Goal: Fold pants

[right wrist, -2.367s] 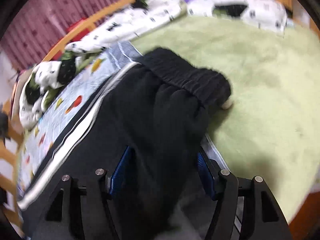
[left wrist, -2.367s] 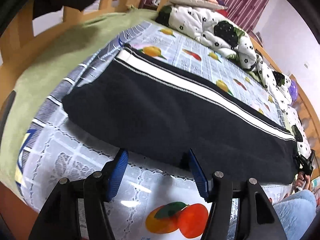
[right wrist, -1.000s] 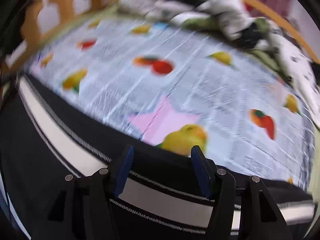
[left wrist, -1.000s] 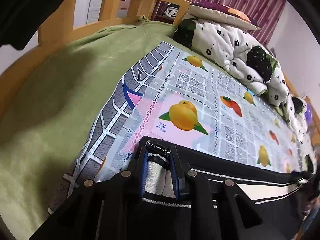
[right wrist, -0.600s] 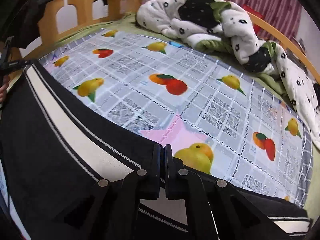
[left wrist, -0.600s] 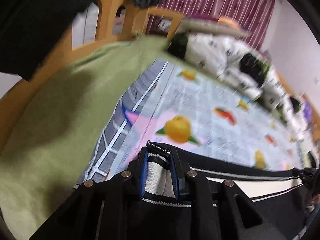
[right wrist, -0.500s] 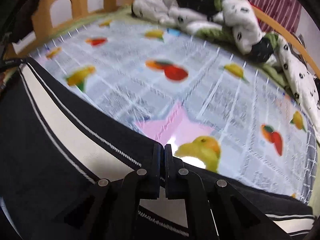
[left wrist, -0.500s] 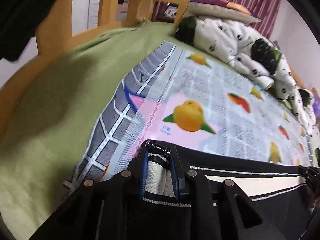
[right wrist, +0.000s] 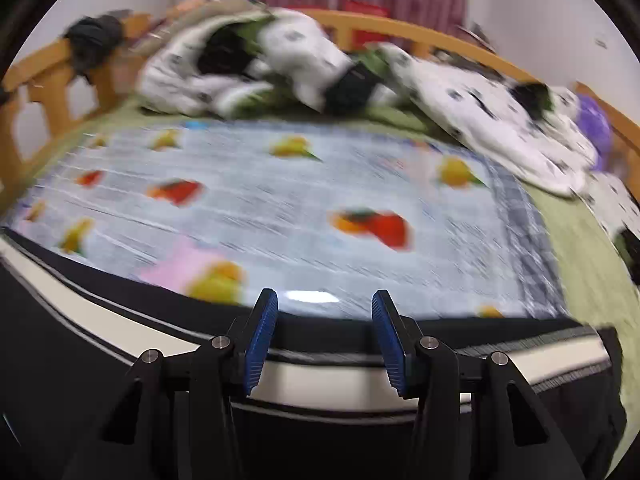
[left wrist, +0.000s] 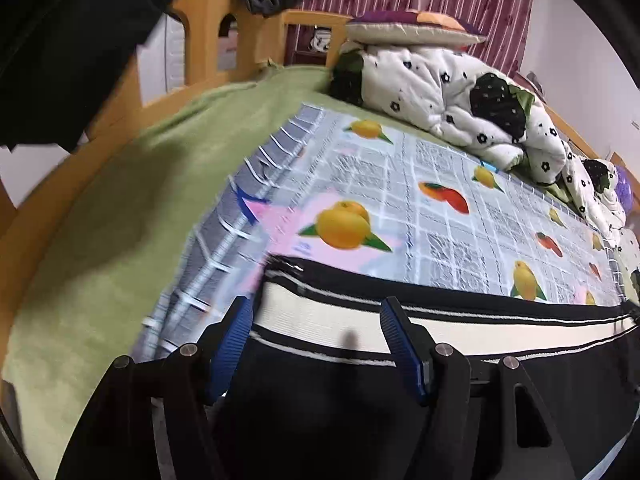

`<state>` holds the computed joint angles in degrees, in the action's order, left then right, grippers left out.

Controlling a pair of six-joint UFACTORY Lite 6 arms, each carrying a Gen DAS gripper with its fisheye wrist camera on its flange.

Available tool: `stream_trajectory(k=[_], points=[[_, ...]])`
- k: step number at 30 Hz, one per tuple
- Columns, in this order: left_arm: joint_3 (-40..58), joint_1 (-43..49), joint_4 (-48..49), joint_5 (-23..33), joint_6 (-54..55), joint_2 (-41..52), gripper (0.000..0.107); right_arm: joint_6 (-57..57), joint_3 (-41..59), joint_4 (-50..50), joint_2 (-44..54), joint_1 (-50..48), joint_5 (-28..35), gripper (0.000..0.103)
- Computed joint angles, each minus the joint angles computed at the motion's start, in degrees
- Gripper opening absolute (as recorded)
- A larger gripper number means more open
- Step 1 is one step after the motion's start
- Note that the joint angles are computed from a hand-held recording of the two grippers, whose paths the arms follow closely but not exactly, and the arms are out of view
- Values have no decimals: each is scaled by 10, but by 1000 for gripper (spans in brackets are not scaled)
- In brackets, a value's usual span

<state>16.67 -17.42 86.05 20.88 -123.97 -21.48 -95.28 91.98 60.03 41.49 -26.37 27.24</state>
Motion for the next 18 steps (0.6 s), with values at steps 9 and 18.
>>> stream_trajectory(k=[9,18], points=[[89,38,-216,-23,202,111,70,287,99,-205,73,16,-30,43],[93,-247,-409,231,281,-119,68,141,-288,-90,-302,-34,0,53]])
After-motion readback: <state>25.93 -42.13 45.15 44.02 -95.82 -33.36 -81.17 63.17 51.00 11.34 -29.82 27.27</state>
